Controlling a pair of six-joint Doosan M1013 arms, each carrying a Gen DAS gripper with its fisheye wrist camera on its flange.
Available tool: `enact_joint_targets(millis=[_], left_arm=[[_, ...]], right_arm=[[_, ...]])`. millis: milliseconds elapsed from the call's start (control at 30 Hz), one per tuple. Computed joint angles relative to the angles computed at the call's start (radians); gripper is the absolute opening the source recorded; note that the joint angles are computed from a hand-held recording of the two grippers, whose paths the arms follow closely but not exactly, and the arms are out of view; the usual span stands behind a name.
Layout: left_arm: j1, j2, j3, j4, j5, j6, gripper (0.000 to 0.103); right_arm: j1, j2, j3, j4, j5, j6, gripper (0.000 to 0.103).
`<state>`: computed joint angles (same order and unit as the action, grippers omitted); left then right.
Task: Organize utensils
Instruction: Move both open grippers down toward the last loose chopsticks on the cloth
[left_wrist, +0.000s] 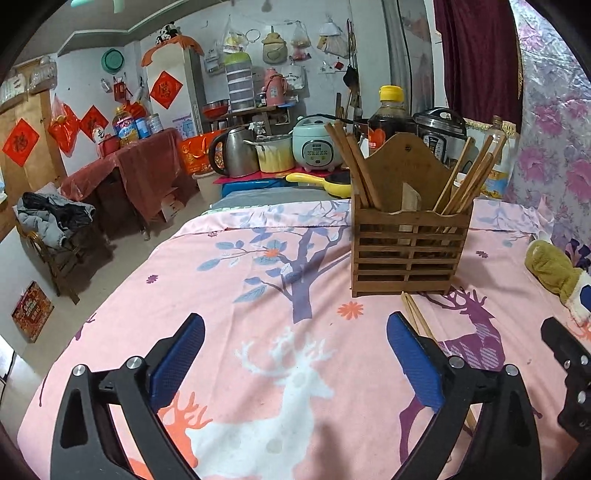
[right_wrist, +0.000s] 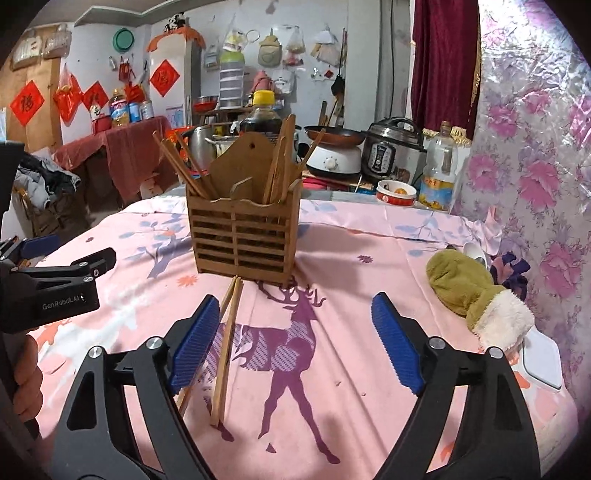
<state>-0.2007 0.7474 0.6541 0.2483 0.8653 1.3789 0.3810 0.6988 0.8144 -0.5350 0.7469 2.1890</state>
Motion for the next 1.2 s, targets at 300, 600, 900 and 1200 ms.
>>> enact_joint_targets(millis=[300, 600, 900, 1200], left_arm=[[-0.008, -0.005, 0.012, 0.020, -0.013, 0.008, 0.097], [-0.008, -0.005, 0.011, 0.019, -0.010, 0.008, 0.097], [-0.003, 0.013, -0.019, 0.000, 0.032, 0.018, 0.097], [0.012, 0.070, -0.117, -0.137, 0.167, 0.105, 0.097]], right_arm=[[-0.002, 0.016, -0.023, 0.070, 0.047, -0.054, 0.083], [-0.003, 0.020, -0.027, 0.102, 0.065, -0.079, 0.083], [-0.008, 0.024, -0.023, 0.166, 0.107, -0.128, 0.083], [-0.038, 0.008, -0.005, 0.224, 0.115, -0.048, 0.083]])
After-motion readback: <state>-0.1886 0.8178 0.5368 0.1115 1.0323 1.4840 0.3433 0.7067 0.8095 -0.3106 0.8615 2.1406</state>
